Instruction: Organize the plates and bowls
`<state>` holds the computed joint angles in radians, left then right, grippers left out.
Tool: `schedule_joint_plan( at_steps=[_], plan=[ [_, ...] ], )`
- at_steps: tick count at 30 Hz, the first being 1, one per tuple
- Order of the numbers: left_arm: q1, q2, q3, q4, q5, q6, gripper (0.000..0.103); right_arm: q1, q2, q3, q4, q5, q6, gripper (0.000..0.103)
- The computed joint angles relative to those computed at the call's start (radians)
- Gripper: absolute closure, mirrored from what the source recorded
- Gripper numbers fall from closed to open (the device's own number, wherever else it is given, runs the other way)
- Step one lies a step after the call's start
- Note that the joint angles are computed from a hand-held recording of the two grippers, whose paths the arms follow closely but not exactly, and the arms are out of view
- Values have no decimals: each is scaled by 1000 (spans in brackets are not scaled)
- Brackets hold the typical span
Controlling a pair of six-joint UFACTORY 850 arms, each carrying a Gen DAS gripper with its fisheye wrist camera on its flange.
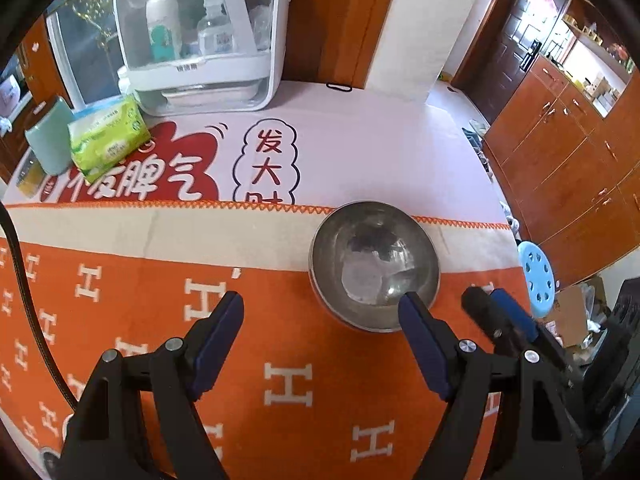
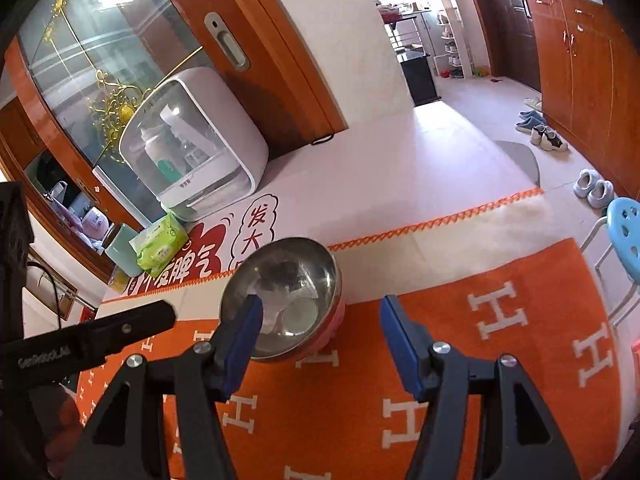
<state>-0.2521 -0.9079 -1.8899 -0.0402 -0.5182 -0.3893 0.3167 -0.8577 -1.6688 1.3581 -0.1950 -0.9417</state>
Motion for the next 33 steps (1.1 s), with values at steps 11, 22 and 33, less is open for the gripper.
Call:
schedule_joint_plan(
  at_steps=[11, 22, 33],
  plan=[
    [22, -107, -59, -228, 47, 135, 25, -1, -92, -69, 62, -39, -67, 42],
    [29, -174, -104, -316, 19, 195, 37, -8, -158, -132, 9, -96, -30, 43],
    [25, -203, -141, -314, -50, 179, 74, -15, -193, -178, -206, -160, 200, 73]
  ],
)
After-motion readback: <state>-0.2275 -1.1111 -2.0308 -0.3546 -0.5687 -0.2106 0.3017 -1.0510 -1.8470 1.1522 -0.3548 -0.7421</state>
